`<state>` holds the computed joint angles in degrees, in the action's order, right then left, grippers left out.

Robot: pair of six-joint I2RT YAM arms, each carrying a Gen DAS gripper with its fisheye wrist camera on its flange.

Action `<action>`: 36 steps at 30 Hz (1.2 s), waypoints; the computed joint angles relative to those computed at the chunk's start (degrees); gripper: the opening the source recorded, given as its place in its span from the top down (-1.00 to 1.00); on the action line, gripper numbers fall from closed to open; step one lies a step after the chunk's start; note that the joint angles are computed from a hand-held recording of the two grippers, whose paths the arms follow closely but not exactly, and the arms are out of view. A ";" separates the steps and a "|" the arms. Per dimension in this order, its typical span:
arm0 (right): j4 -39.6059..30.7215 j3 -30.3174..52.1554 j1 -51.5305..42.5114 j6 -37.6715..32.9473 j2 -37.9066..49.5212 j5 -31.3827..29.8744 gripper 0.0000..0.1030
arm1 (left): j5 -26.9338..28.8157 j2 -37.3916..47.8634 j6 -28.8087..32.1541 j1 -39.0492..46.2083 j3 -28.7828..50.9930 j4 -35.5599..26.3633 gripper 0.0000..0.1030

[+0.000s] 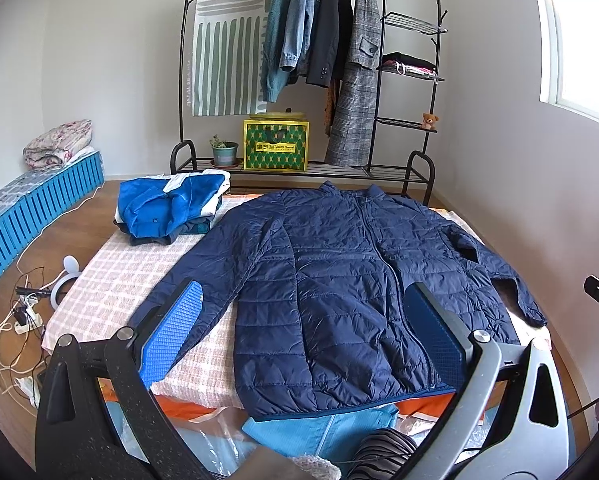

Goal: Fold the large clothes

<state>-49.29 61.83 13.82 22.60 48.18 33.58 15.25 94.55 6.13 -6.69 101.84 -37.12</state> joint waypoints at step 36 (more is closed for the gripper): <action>0.28 0.61 3.52 1.30 1.37 2.90 -0.99 | 2.12 1.58 -0.14 1.49 2.47 -1.68 -0.99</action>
